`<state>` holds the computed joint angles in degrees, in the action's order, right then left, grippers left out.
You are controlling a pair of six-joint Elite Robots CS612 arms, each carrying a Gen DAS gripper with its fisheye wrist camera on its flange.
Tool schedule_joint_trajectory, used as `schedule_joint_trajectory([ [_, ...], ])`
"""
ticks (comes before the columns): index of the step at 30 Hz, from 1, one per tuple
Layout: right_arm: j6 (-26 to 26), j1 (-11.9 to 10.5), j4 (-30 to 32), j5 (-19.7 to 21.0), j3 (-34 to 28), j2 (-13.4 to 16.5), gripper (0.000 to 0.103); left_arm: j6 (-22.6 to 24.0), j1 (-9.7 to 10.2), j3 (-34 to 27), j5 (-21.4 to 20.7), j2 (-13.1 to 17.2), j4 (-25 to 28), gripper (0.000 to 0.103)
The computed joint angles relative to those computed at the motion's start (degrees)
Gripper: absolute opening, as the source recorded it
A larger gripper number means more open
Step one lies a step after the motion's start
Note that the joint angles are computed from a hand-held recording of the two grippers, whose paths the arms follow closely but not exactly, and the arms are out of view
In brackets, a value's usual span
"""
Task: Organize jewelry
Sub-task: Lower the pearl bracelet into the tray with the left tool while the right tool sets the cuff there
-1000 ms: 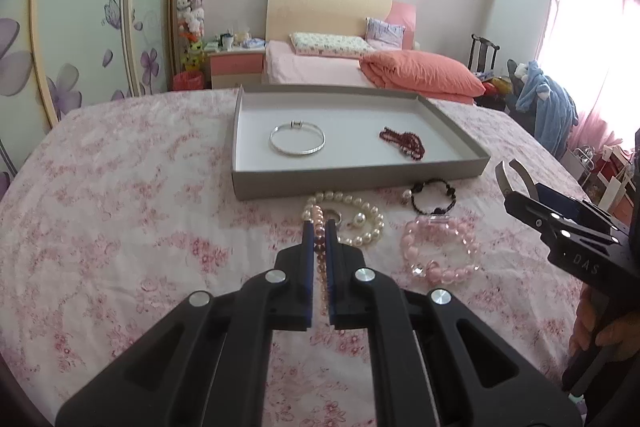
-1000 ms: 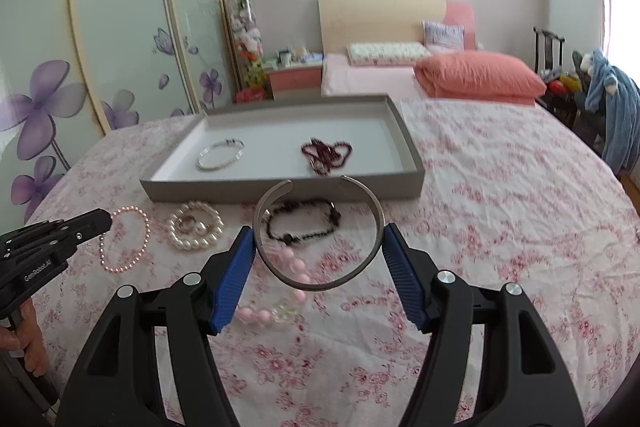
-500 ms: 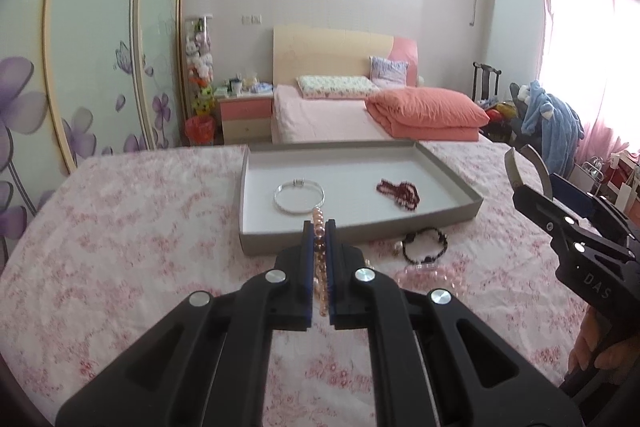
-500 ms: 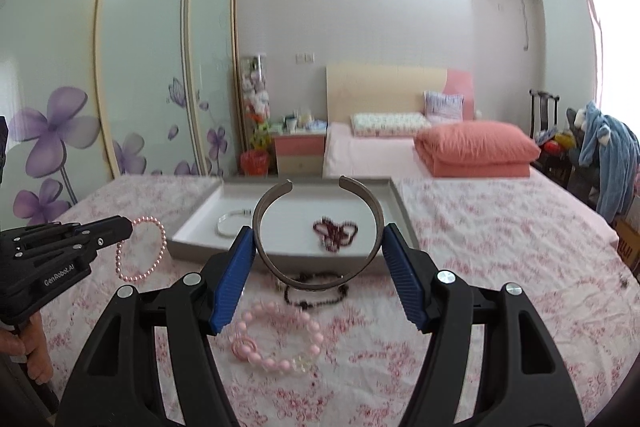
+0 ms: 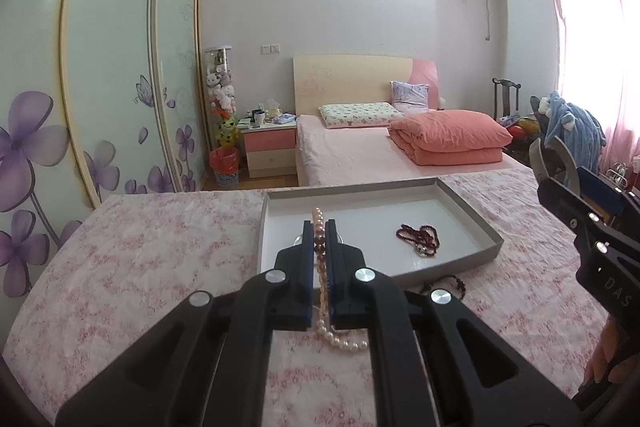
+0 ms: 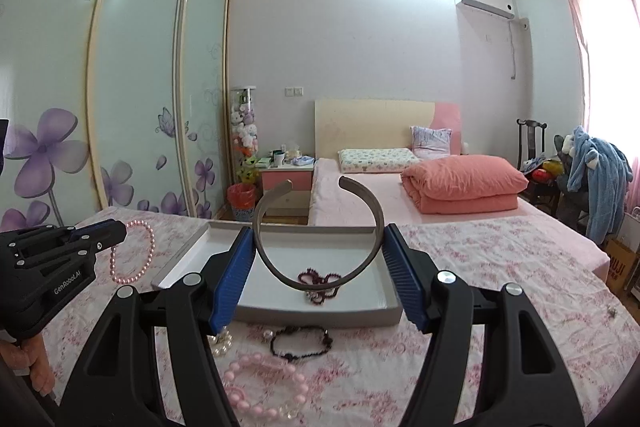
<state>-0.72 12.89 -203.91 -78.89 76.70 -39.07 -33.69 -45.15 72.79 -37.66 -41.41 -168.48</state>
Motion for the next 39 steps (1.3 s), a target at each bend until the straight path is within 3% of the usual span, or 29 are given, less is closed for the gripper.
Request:
schedule_joint_trajectory([
  [11, -0.15, 0.47, 1.33, -0.81, -5.08, 2.47, 0.065, 1.0, 1.57, -5.0, -0.19, 2.53, 2.92, 0.006],
  [21, -0.22, 0.92, 5.69, -1.48, -11.23, 5.52, 0.065, 0.61, 3.67, -10.52, -3.37, 5.64, 6.68, 0.006],
  [27, -0.03, 1.09, 11.72, -1.41, -16.0, 7.85, 0.065, 0.38, 5.11, -13.81, -6.37, 7.69, 9.05, 0.006],
  [39, -1.6, 1.21, 32.31, 0.68, -24.65, 11.71, 0.065, -1.72, 7.39, -19.35, -13.01, 11.36, 14.65, 0.006],
])
